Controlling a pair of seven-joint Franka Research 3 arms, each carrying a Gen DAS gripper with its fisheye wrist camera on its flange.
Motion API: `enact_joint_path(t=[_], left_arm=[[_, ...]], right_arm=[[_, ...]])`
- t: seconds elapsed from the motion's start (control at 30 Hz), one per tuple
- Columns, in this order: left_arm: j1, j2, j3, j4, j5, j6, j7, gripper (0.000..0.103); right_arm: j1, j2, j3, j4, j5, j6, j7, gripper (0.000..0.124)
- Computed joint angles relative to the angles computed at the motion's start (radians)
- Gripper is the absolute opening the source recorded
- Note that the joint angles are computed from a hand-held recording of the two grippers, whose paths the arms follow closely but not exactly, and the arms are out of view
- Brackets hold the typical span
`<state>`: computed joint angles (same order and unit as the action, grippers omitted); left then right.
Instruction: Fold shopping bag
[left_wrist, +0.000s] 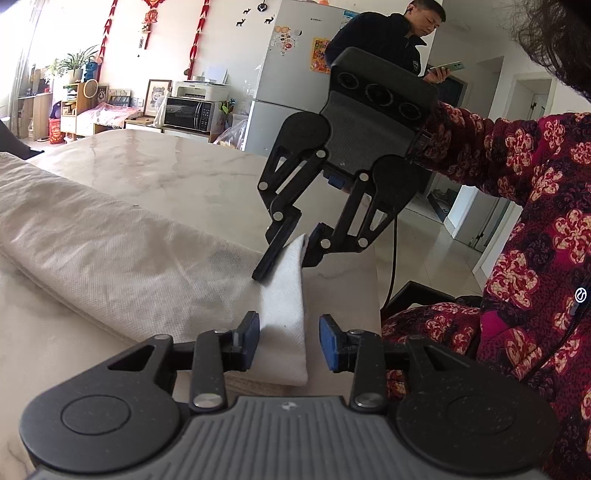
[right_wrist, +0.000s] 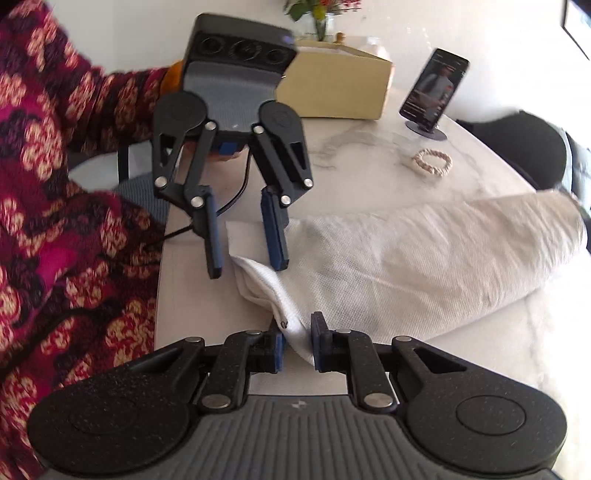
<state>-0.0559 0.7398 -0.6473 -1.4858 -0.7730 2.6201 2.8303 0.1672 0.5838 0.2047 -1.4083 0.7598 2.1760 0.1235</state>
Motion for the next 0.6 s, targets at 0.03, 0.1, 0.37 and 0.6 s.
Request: enact_joint_path(t=[0.03,0.1,0.37,0.6], left_arm=[[0.004,0.0,-0.001,0.0,0.001,-0.01,0.002,0.047],[0.008,-0.003,0.0,0.003,0.005,-0.026,0.005,0.05],[0.012,-0.01,-0.001,-0.016,-0.017,0.012,0.035,0.053],[0.009,-0.008,0.0,-0.016,-0.025,0.048,-0.004,0.047]], right_arm=[[-0.009,0.011,0.0,0.015,0.015,-0.026,0.039,0.016],[-0.03,0.054,0.001,0.07,0.052,-0.092,0.146,0.015],[-0.097,0.223,0.028,0.259,0.175,-0.264,0.591,0.006],[-0.131,0.262,0.059,0.27,0.242,-0.259,0.813,0.002]])
